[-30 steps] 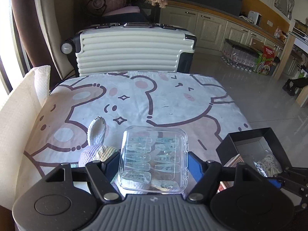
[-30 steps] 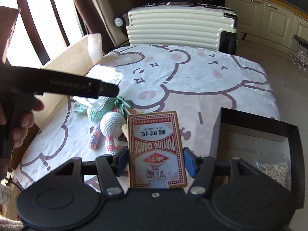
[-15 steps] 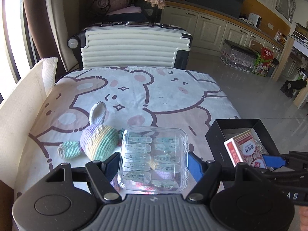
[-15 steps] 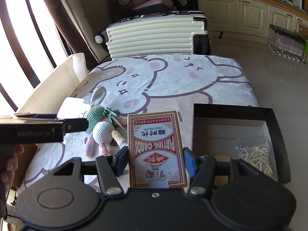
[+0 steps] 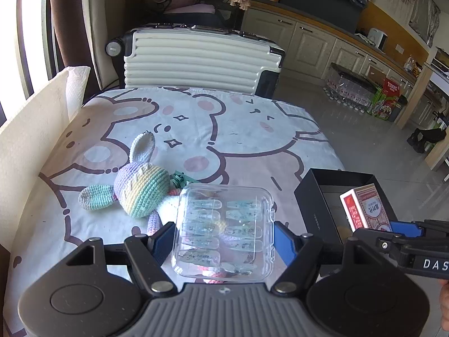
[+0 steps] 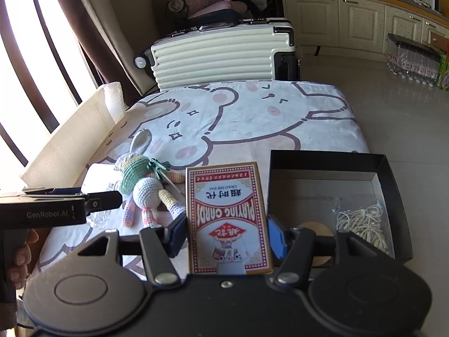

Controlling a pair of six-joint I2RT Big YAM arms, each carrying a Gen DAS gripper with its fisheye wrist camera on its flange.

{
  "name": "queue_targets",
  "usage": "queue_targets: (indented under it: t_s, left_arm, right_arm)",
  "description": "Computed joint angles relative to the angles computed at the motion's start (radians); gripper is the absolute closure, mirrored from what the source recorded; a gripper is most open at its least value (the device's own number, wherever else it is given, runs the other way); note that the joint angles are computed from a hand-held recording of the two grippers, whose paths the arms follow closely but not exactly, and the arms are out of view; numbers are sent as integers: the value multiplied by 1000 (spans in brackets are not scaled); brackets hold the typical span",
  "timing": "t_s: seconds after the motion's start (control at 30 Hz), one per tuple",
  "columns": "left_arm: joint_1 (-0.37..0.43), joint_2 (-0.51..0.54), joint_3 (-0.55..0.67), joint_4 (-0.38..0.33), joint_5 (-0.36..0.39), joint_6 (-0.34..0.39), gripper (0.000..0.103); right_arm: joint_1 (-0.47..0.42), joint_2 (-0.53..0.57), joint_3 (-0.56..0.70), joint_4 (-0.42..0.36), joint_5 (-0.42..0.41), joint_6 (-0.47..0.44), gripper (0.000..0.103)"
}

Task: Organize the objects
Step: 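Move the red card box over the black box with the right tool while left holds plastic box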

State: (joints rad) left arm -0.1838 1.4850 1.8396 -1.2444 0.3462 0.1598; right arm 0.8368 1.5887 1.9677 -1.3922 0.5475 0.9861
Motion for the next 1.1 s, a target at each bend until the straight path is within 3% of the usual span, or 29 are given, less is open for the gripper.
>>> queue_targets:
  t_s: [0.3,0.7,1.1]
  left_arm:
    - [-23,-14,-20,23,16,-26,29]
    - [-119,-5,-26,44,18,-54,29]
    - [-205,23,-19,71,28,-67,29]
  right_arm:
    - [-1,-27,-13,-64,49,65,43]
    - [-10,-142,-149,-120,96,193,43]
    - [-40,-230,-261,-117,111,259,43]
